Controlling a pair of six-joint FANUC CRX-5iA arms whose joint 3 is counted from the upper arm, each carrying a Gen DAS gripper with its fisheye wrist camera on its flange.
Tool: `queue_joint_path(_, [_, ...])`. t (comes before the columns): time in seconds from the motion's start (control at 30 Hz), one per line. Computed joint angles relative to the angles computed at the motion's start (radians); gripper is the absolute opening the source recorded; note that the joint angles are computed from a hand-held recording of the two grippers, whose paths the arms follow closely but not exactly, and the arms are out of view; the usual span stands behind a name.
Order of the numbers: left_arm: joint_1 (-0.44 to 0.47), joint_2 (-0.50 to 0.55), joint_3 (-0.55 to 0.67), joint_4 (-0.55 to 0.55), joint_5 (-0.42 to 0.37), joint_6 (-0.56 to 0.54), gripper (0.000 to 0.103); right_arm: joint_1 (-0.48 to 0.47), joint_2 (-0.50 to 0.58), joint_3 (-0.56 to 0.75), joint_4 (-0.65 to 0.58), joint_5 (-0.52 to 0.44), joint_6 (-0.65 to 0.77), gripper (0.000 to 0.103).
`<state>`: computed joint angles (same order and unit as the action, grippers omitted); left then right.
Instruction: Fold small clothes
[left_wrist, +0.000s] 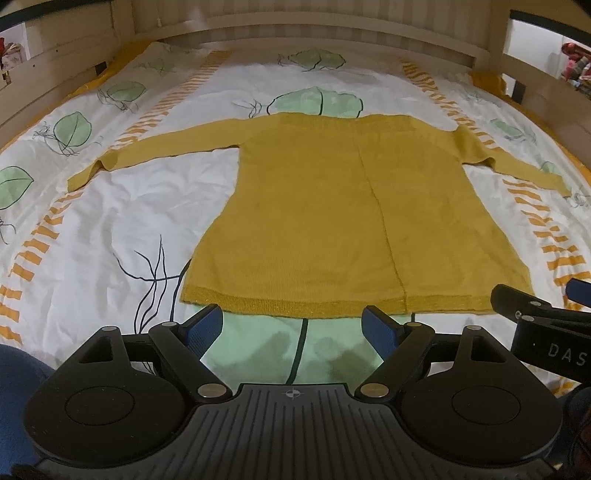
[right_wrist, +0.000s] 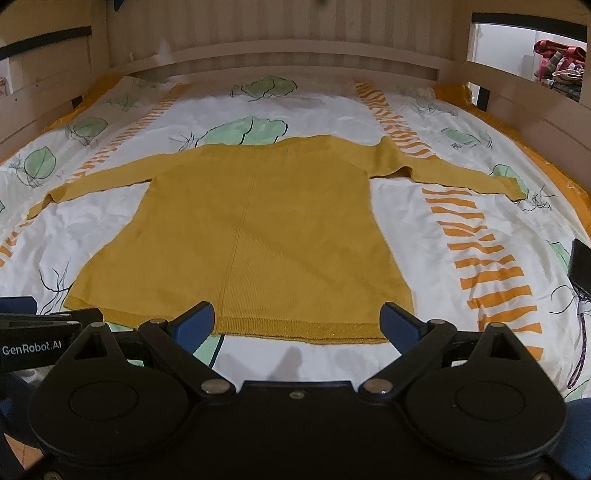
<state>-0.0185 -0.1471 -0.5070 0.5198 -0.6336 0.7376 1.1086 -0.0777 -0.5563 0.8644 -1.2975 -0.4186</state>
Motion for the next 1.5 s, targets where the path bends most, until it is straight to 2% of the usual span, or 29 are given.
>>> queue_joint_path(0.1, [-0.005,0.021,0.014,-0.004,-0.002,-0.006,0.082,-0.015,-0.001,-0.005,-0.009,0.033,0.013,0.097])
queue_joint_path(0.27, [-0.010,0.069,0.037,0.048,0.003,-0.056,0.082,-0.079,-0.049,-0.039,-0.047,0.187,0.043,0.097])
queue_joint_path(0.33, [-0.016,0.089,0.046,0.071,0.019,-0.071,0.082,-0.117,-0.067,-0.044,-0.078,0.246,0.074,0.097])
queue_joint_path(0.47, [-0.044,0.153,0.097,0.092,0.066,-0.089,0.082,-0.184,-0.079,-0.040,-0.120,0.307,0.135,0.097])
queue_joint_path(0.7, [-0.085,0.288,0.237,0.079,0.095,-0.051,0.082,-0.373,-0.016,0.076,-0.296,0.349,0.401,0.099])
queue_joint_path(0.9, [-0.129,0.420,0.399,-0.012,0.113,0.031,0.082,-0.510,0.021,0.085,-0.257,0.448,0.465,0.102])
queue_joint_path(1.13, [-0.172,0.575,0.621,-0.181,0.010,0.202,0.082,-0.648,0.067,0.104,-0.294,0.654,0.572,0.103])
queue_joint_path(1.23, [-0.186,0.625,0.685,-0.222,-0.019,0.246,0.082,-0.705,0.075,0.130,-0.443,0.754,0.710,0.103])
queue_joint_path(1.3, [-0.190,0.654,0.712,-0.217,-0.033,0.258,0.082,-0.733,0.083,0.153,-0.521,0.770,0.775,0.103])
queue_joint_path(1.5, [-0.213,0.758,0.897,-0.334,-0.165,0.403,0.082,-0.790,0.060,0.121,-0.409,0.755,0.721,0.102])
